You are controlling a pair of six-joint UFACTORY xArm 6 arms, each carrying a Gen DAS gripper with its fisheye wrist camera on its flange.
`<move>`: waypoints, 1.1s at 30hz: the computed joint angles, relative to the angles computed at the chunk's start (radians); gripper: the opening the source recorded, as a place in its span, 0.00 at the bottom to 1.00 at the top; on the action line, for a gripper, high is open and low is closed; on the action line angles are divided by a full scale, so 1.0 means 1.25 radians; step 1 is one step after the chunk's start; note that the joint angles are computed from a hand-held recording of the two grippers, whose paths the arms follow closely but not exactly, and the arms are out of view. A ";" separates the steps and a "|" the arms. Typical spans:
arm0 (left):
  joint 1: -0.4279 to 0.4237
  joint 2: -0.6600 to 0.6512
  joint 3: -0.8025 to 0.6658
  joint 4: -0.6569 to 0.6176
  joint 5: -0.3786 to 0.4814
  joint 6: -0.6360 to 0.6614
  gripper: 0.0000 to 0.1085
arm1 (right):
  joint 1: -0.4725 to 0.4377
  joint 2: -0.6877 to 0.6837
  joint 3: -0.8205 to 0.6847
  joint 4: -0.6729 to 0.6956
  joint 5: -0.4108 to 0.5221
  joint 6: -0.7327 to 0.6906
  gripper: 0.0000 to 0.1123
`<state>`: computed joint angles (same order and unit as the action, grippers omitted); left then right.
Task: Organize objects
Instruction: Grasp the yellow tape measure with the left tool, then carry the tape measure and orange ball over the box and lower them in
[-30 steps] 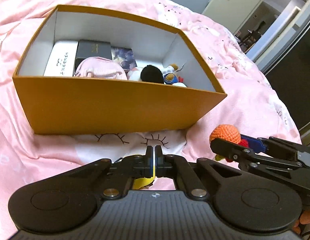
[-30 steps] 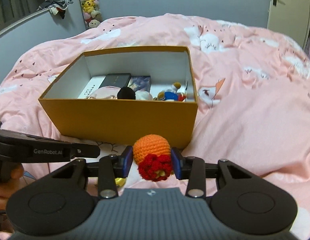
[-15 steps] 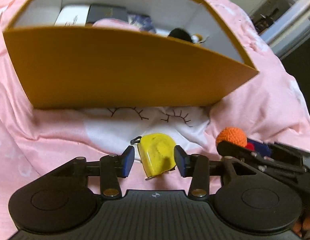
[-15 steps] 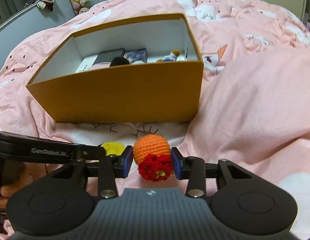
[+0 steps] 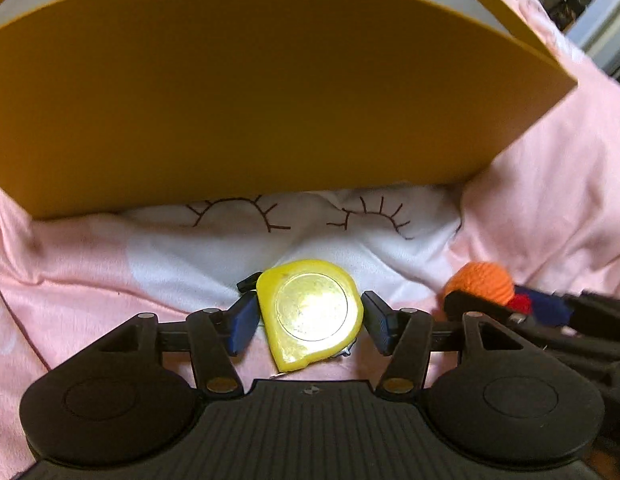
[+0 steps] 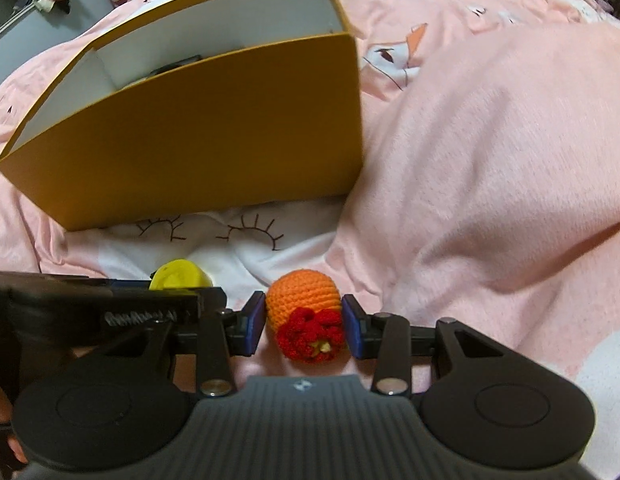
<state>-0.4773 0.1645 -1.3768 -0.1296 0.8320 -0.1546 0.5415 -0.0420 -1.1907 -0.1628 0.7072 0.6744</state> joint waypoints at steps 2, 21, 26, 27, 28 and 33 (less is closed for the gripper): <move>-0.003 0.001 0.003 0.011 -0.002 0.003 0.62 | -0.002 0.001 0.001 0.009 0.001 -0.001 0.38; 0.029 -0.069 0.084 -0.083 -0.029 0.062 0.54 | 0.008 -0.009 -0.003 -0.036 0.017 0.018 0.38; 0.041 -0.119 0.118 -0.135 -0.077 0.115 0.54 | 0.017 -0.027 0.001 -0.070 0.001 0.028 0.38; 0.040 -0.127 0.119 -0.147 -0.091 0.133 0.54 | 0.019 -0.033 0.002 -0.082 -0.004 0.030 0.38; 0.043 -0.137 0.123 -0.160 -0.100 0.157 0.54 | 0.021 -0.039 0.002 -0.096 -0.008 0.033 0.38; 0.033 -0.197 0.136 -0.185 -0.196 0.245 0.54 | 0.029 -0.073 -0.013 -0.178 -0.008 0.054 0.38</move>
